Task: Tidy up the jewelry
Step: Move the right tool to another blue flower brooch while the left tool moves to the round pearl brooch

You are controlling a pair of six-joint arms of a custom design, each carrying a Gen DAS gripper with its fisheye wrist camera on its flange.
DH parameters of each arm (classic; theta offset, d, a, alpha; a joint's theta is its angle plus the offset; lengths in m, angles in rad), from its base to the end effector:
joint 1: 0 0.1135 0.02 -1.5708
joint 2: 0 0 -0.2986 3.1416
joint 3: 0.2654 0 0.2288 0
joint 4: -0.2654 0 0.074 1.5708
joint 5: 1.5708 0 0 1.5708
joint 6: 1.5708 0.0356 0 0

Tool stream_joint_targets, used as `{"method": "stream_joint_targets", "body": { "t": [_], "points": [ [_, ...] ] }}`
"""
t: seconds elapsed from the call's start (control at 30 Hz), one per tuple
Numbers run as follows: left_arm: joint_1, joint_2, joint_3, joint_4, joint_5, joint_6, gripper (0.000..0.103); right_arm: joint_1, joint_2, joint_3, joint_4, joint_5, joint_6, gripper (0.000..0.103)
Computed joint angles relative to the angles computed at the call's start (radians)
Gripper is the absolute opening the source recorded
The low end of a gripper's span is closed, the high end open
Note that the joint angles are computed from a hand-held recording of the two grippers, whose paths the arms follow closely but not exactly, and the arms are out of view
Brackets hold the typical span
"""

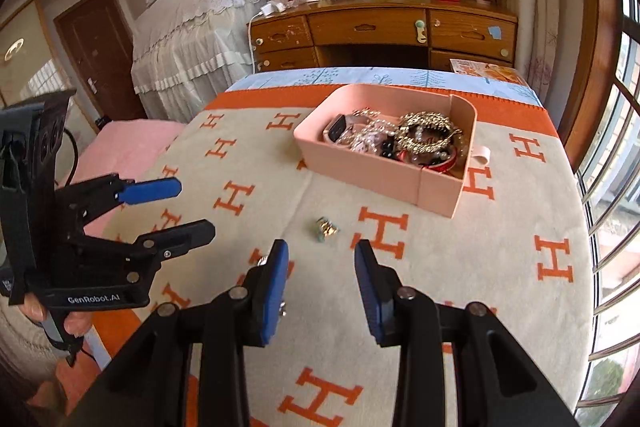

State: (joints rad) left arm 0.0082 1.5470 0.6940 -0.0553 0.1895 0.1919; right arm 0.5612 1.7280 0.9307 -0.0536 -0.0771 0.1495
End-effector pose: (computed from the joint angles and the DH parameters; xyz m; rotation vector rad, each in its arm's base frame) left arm 0.2704 -0.0045 0.1993 0.3058 2.4432 -0.1482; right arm 0.2831 0.1812 0.2101 -0.5380 2.4019 0.4112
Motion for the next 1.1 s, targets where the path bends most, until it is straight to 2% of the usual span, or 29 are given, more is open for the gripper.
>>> {"method": "stream_joint_targets", "body": {
  "t": [0.13, 0.4, 0.5, 0.63, 0.77, 0.97, 1.07, 1.1],
  "points": [
    [0.003, -0.021, -0.101, 0.056, 0.011, 0.005, 0.069, 0.096, -0.009, -0.088, 0.068, 0.081, -0.067, 0.035],
    [0.014, 0.000, -0.205, 0.154, 0.038, -0.033, 0.069, 0.165, 0.058, -0.131, 0.151, 0.103, -0.119, 0.035],
    [0.023, 0.014, -0.213, 0.169, 0.056, -0.042, 0.068, 0.183, 0.085, -0.134, 0.180, 0.124, -0.131, 0.033],
    [0.030, 0.038, -0.215, 0.188, 0.065, -0.049, 0.069, 0.191, 0.133, -0.104, 0.164, 0.135, -0.142, 0.017],
    [0.025, 0.061, -0.202, 0.195, 0.072, -0.064, 0.069, 0.180, 0.150, -0.103, 0.191, 0.135, -0.137, 0.014],
    [-0.020, 0.116, -0.160, 0.219, 0.058, -0.097, 0.068, 0.110, 0.134, -0.121, 0.217, 0.076, -0.080, 0.013],
    [-0.044, 0.154, -0.128, 0.225, 0.057, -0.101, 0.055, 0.063, 0.115, -0.149, 0.241, 0.036, -0.044, 0.013],
    [-0.053, 0.170, -0.113, 0.220, 0.055, -0.090, 0.046, 0.050, 0.107, -0.158, 0.248, 0.020, -0.036, 0.013]
  ]
}}
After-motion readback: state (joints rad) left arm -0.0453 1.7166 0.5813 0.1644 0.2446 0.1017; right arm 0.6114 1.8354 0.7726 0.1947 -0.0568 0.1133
